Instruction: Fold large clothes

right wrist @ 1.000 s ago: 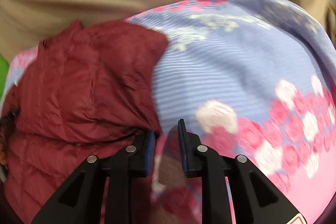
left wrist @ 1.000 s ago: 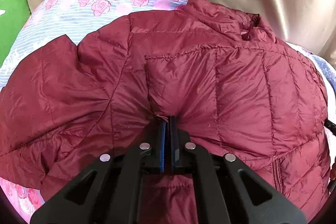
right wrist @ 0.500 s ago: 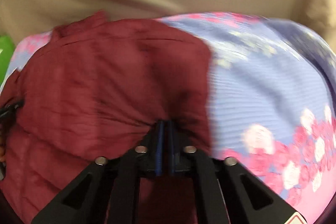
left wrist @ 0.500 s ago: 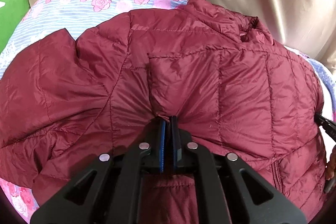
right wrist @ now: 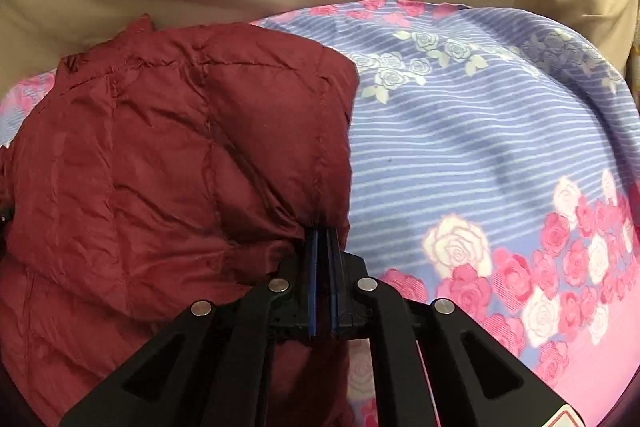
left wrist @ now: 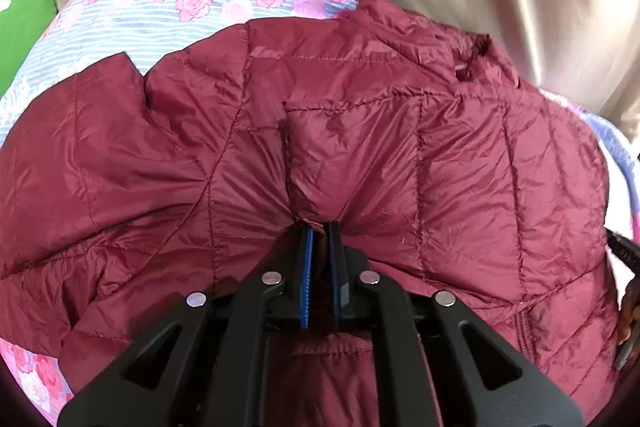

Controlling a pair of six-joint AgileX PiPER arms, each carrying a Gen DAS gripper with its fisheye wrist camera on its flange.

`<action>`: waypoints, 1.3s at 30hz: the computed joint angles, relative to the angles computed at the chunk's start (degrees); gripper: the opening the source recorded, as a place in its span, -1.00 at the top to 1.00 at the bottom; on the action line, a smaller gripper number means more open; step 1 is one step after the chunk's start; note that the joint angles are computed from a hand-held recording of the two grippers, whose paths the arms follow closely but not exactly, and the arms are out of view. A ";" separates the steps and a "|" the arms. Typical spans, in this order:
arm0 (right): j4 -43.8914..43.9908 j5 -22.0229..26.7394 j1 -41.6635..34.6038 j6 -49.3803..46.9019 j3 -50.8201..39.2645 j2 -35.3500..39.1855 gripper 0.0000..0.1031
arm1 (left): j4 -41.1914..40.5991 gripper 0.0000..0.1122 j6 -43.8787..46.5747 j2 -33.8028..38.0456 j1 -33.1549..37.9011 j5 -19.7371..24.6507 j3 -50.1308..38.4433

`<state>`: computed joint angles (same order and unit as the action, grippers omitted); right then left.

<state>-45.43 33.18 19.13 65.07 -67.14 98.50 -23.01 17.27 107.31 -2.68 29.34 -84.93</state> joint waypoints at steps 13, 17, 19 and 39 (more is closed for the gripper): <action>-9.22 8.09 25.89 18.64 14.80 -14.78 0.71 | -27.00 -0.68 20.29 -18.57 39.75 11.17 18.16; -13.03 9.14 31.69 26.19 16.66 -12.27 0.59 | -22.43 -0.68 14.74 -10.80 53.83 14.66 9.67; -12.07 10.19 33.67 28.50 16.47 -11.06 0.55 | -21.54 -0.68 11.23 -5.62 58.01 17.21 3.58; -11.41 9.73 33.38 31.80 17.91 -11.32 0.21 | -22.10 0.96 4.59 2.19 55.86 23.26 -13.83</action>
